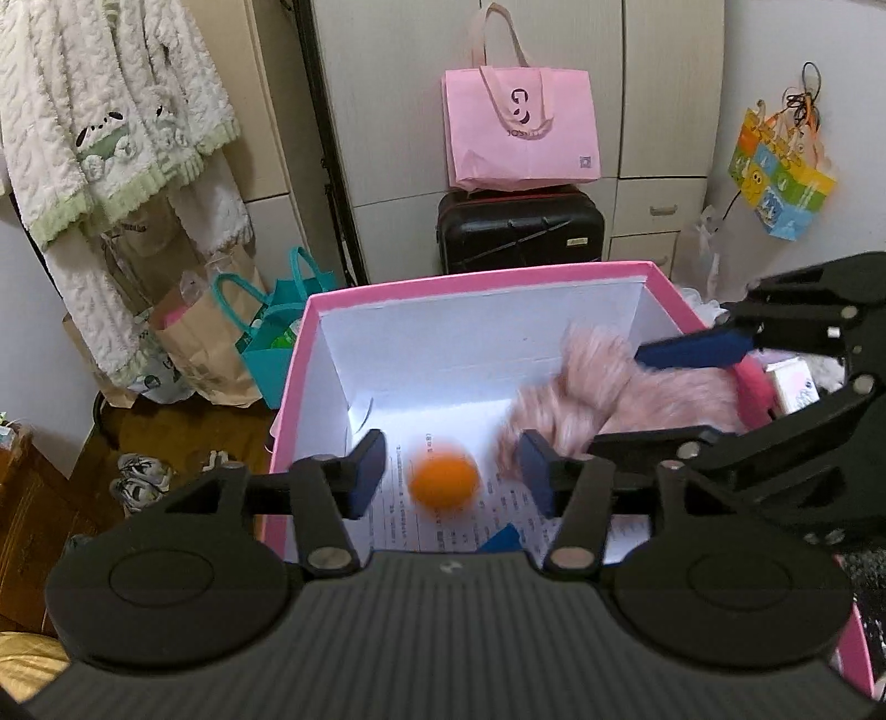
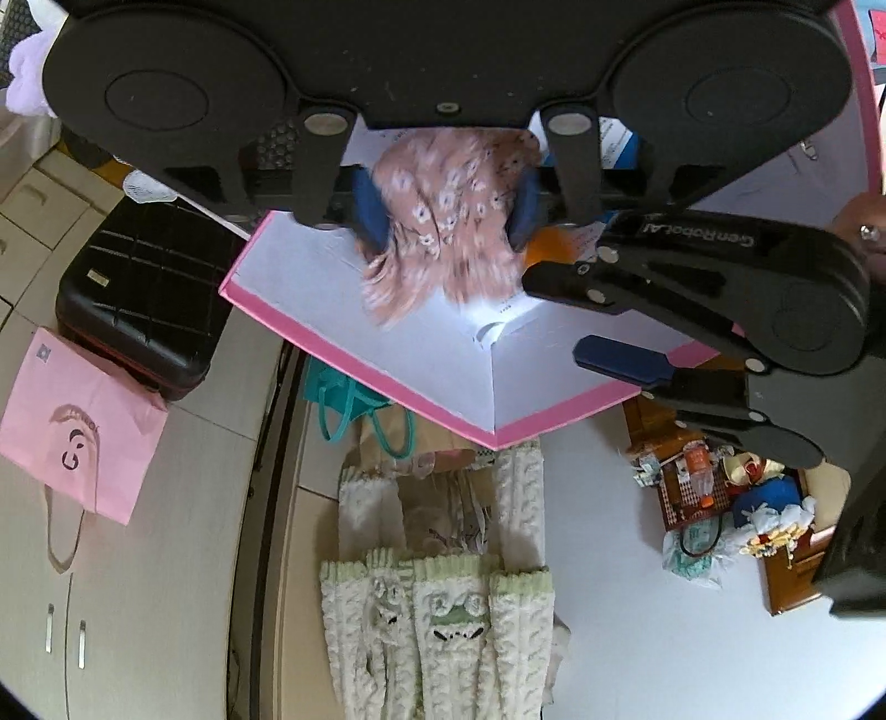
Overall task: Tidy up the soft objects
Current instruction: 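Open the left tool over the box while the right tool releases the scrunchie inside, then withdraw both tools from the box back over the table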
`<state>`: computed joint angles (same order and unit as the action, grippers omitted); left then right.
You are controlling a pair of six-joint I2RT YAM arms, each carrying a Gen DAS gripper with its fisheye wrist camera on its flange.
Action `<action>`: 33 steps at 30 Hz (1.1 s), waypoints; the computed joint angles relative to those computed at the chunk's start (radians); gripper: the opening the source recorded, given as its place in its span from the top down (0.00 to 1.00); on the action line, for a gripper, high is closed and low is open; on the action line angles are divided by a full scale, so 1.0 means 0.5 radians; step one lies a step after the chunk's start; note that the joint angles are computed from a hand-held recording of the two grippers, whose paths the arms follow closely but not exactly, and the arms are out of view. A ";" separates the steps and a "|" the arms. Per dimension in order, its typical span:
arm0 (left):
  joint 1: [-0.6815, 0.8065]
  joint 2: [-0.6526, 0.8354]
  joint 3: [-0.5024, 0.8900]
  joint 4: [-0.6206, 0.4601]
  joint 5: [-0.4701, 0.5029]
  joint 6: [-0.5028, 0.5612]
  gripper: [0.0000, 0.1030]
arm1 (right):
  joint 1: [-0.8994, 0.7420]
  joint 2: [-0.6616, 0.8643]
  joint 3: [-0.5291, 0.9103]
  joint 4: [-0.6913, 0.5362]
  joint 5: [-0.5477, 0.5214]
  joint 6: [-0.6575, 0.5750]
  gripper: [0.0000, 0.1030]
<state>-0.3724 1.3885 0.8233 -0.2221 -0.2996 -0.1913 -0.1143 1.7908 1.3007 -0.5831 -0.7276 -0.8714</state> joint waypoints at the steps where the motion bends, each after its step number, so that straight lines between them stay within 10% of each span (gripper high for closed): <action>1: -0.002 -0.026 -0.003 -0.032 0.010 0.010 0.44 | -0.007 -0.010 0.001 -0.005 -0.008 -0.007 0.42; 19: -0.698 -0.618 0.047 -0.900 -0.357 -0.203 0.40 | -0.508 -0.515 -0.101 -0.850 -0.282 -0.743 0.42; 33: -1.334 -0.584 0.197 -1.185 -0.677 -0.572 0.36 | -1.142 -0.421 0.099 -1.638 -0.493 -1.594 0.39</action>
